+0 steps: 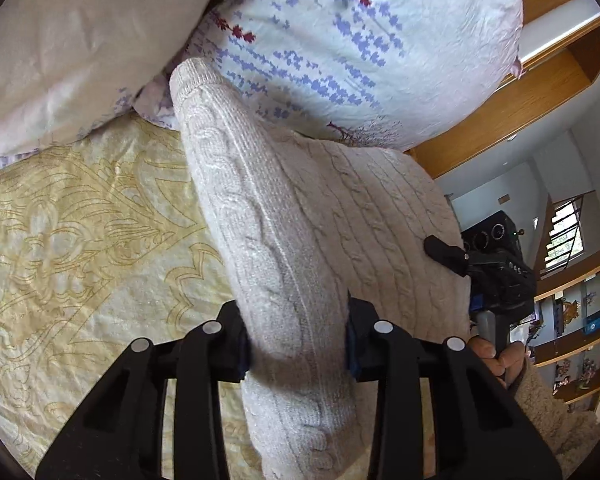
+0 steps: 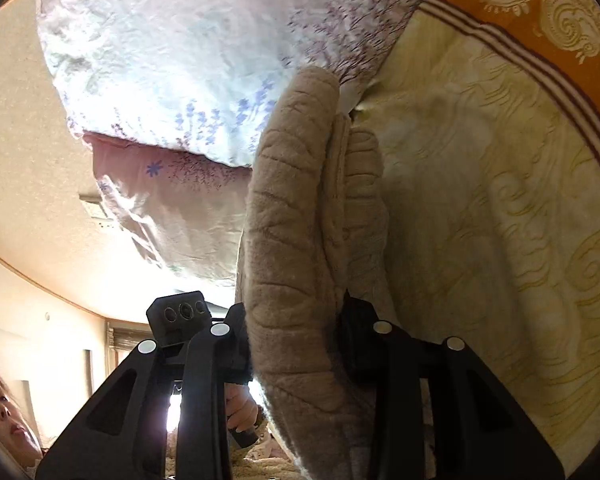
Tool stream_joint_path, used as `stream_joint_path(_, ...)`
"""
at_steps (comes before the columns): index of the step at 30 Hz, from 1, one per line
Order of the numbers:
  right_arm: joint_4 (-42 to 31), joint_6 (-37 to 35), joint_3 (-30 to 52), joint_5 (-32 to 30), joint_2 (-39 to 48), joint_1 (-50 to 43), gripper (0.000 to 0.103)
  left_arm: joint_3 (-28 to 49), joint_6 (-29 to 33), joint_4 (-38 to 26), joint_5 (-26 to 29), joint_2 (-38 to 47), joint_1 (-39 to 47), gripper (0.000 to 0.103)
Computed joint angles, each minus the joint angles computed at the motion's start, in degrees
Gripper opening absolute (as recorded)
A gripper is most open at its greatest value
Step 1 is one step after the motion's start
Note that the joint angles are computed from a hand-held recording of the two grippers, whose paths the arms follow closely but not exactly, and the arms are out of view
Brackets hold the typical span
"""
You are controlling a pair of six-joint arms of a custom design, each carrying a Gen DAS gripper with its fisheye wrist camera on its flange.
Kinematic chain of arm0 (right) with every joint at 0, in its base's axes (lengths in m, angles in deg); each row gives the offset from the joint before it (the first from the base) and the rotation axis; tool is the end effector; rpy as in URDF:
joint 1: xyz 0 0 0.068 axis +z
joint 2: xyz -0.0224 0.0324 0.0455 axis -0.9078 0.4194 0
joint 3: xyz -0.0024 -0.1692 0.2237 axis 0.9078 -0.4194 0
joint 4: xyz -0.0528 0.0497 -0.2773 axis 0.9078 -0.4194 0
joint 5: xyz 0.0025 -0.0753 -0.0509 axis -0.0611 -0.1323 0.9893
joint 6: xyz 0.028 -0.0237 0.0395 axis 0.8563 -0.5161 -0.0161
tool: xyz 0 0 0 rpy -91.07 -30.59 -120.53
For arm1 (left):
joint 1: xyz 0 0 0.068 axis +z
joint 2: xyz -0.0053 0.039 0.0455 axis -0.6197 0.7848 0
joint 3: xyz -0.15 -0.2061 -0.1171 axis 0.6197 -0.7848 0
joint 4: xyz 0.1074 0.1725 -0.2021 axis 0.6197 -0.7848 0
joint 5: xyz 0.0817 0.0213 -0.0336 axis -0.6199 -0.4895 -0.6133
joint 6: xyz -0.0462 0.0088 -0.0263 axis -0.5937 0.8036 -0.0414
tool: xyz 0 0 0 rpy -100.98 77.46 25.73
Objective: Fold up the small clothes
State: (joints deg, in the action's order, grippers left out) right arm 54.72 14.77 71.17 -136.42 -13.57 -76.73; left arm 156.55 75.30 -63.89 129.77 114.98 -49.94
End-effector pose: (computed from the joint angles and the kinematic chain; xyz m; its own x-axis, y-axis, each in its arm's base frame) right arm 0.1785 -0.0074 0.2413 -0.7057 0.7074 0.0403 0.2552 0.2007 0.9458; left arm 0.3099 -0.0885 0.2647 -0.8655 0.3194 -0.3857 0.4978 0.6335 -0.5924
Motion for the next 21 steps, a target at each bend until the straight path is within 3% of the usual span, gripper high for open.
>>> stream_joint_path(5, 19.60, 11.45, 0.57, 7.49, 8.11, 15.51, 0.034, 2.82, 11.21, -11.75, 4.62, -1.41, 13.51, 0.034)
stream_joint_path(10, 28.30, 10.64, 7.64, 11.98, 23.58, 27.63, 0.033, 3.92, 21.82, -19.10, 1.98, -1.23, 25.22, 0.034)
stream_joint_path(14, 24.46, 6.66, 13.15, 16.66, 30.46, 34.29, 0.033, 4.28, 25.00, -18.30, -1.99, 1.27, 28.63, 0.035)
stream_joint_path(18, 20.71, 7.17, 12.72, 24.28, 30.47, 36.24, 0.030, 3.33, 24.22, -14.09, -4.19, 5.90, 30.55, 0.037)
stream_joint_path(21, 9.86, 3.29, 14.79, 26.85, 30.68, 34.99, 0.030, 1.15, 22.13, -9.65, -5.61, 6.04, 30.30, 0.049)
